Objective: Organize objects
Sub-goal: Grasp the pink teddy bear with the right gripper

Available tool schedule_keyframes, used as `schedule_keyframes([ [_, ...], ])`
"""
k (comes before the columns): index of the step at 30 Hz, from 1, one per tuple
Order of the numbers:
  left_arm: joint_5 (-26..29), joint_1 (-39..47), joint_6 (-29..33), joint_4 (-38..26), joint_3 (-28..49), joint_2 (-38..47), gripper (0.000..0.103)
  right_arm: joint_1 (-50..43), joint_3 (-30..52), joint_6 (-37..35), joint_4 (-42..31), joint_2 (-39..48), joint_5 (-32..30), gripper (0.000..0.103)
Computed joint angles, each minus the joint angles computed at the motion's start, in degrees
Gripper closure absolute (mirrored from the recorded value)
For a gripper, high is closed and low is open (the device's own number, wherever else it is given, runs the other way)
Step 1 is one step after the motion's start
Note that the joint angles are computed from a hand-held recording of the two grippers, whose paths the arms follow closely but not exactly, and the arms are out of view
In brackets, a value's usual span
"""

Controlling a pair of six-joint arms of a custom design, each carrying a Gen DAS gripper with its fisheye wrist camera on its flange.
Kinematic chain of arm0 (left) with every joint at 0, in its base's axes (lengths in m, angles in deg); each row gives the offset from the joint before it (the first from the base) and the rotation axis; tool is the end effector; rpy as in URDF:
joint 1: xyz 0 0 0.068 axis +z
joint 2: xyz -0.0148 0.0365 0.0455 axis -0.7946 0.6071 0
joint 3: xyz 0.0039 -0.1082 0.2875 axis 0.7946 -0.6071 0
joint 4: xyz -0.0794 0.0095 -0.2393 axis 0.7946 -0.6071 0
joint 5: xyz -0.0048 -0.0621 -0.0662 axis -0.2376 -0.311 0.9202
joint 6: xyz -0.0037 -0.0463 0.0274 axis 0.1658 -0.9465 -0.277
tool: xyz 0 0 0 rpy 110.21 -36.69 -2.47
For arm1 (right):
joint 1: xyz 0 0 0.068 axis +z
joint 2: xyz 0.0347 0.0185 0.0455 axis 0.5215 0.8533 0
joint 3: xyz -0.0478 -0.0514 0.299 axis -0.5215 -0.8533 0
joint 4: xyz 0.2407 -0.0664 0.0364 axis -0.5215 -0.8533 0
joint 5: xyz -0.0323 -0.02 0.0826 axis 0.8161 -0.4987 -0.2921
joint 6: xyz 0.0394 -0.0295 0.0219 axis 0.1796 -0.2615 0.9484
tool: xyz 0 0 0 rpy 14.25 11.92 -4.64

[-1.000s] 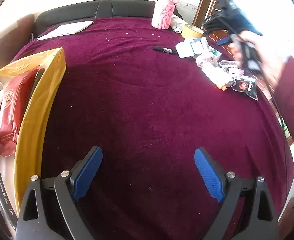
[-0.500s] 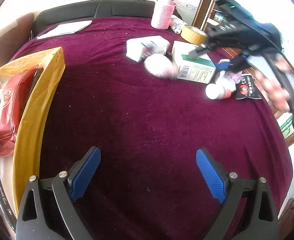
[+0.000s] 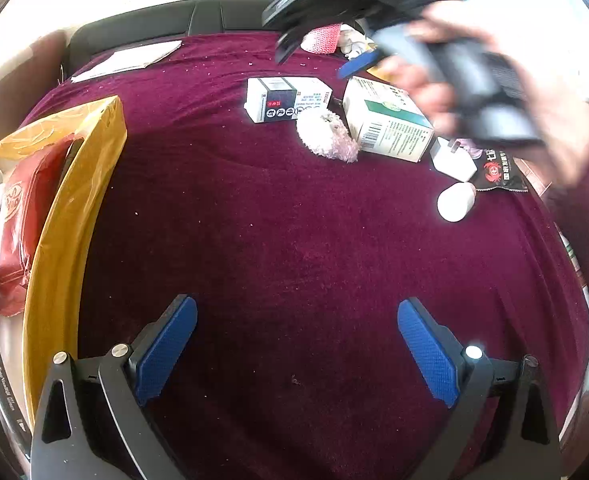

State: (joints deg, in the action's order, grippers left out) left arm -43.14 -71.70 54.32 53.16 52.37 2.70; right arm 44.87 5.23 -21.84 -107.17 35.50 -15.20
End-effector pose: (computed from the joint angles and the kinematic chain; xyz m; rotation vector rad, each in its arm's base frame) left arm 0.1607 -0.0567 0.1299 0.1264 2.5335 -0.2716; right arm 0.4415 0.1105 0.1770 -0.2510 2.6971 0.2776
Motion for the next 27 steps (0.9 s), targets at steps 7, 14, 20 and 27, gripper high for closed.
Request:
schedule_keyframes([
  [7,2.8,1.8,0.3,1.5,-0.7,0.0,0.003,1.1,2.4,-9.1,-13.2,2.5,-14.6,0.03],
  [14,6.7,5.0,1.3,3.0,-1.6,-0.3,0.002,-2.1,-23.9,-19.4,-9.7,-19.8,-20.0,0.031],
  [20,3.9,2.9,1.2,2.4,-1.0,0.5,0.002,-16.3,-46.5,-15.1,10.2,-38.5,-19.2,0.03],
  [27,-0.5,0.5,-0.8,-1.9,-1.4,-4.0,0.004,-14.1,-50.2,-9.6,21.3,-33.1,-18.0,0.03],
])
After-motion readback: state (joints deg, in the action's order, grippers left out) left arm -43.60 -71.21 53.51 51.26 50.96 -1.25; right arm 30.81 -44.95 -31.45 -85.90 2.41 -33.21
